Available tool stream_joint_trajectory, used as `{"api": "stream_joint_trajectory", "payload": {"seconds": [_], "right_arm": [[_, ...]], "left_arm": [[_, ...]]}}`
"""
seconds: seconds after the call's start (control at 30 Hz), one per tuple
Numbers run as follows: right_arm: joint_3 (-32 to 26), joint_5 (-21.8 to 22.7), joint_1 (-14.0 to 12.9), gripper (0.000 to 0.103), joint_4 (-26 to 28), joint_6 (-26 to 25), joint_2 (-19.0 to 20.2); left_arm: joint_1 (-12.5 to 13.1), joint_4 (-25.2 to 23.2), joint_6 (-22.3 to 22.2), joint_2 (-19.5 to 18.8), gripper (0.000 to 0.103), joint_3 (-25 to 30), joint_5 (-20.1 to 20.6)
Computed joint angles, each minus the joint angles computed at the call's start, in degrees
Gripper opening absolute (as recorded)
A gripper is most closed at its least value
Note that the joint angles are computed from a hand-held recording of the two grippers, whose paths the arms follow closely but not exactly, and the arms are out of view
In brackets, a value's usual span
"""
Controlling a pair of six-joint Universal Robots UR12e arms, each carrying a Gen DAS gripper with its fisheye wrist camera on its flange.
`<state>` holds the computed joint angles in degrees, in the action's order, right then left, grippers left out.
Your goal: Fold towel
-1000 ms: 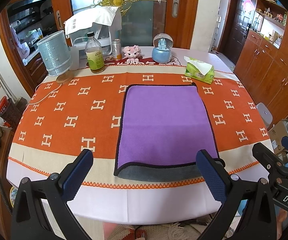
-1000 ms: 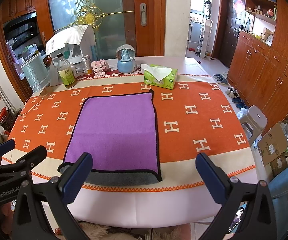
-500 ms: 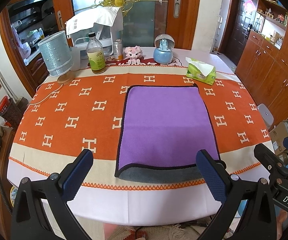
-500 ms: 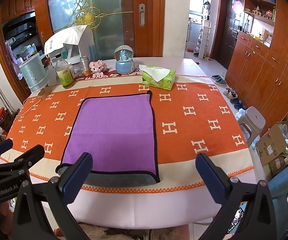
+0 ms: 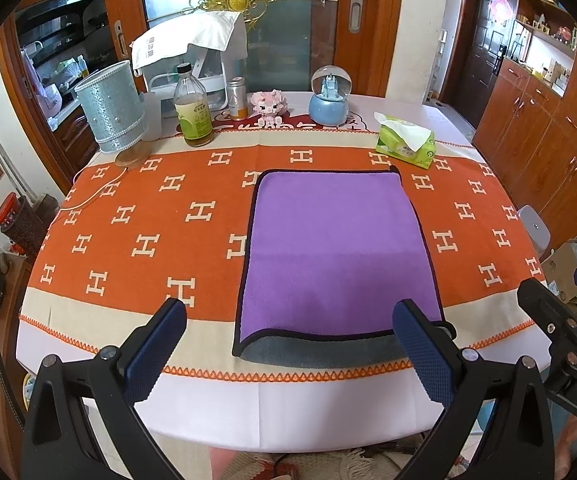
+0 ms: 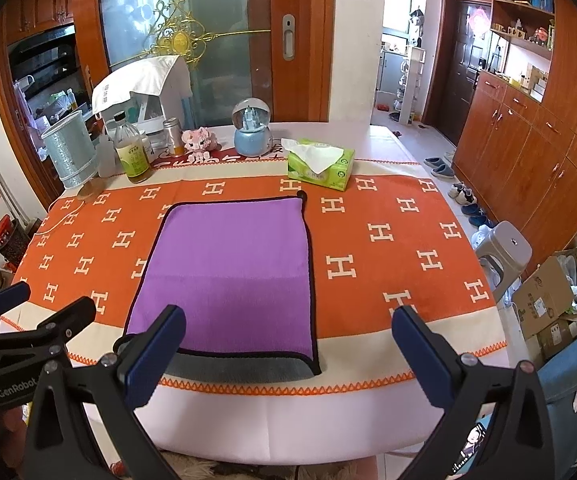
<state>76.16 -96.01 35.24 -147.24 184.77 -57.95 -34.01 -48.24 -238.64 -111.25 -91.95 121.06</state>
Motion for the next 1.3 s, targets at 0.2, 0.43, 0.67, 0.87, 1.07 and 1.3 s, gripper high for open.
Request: {"api": "stream_joint_trajectory", "payload": {"seconds": [0.2, 0.43, 0.67, 0.87, 1.07, 1.3], "right_arm": [[-0.13, -0.14, 0.03, 0.103, 0.05, 0.01, 0.06], [0.34, -0.44, -0.04, 0.103, -1.49, -1.48, 0.34], [0.84, 1.57, -1.13, 0.095, -0.30, -1.31, 1.55], [0.52, 3.62, -2.25, 0.086, 3.42, 0.51, 2.77], [0.87, 5.16, -2.83, 0.070, 4.51, -0.07, 3.69], [1.60, 8.50, -3.35, 0.059, 4.10, -3.52, 4.36]], "left_arm": [[0.16, 0.07, 0.14, 0.02, 0.102, -0.14, 0.34], [0.17, 4.75, 2.57, -0.47, 0.102, -1.40, 2.39], [1.63, 8.85, 2.48, -0.26, 0.102, -4.06, -0.35], [2.70, 10.00, 2.25, -0.37, 0.102, -6.08, -1.93], [3.45, 8.94, 3.94, -0.84, 0.099, -7.44, -4.15], [3.70, 21.96, 9.52, -1.15, 0.095, -12.10, -7.74]]}}
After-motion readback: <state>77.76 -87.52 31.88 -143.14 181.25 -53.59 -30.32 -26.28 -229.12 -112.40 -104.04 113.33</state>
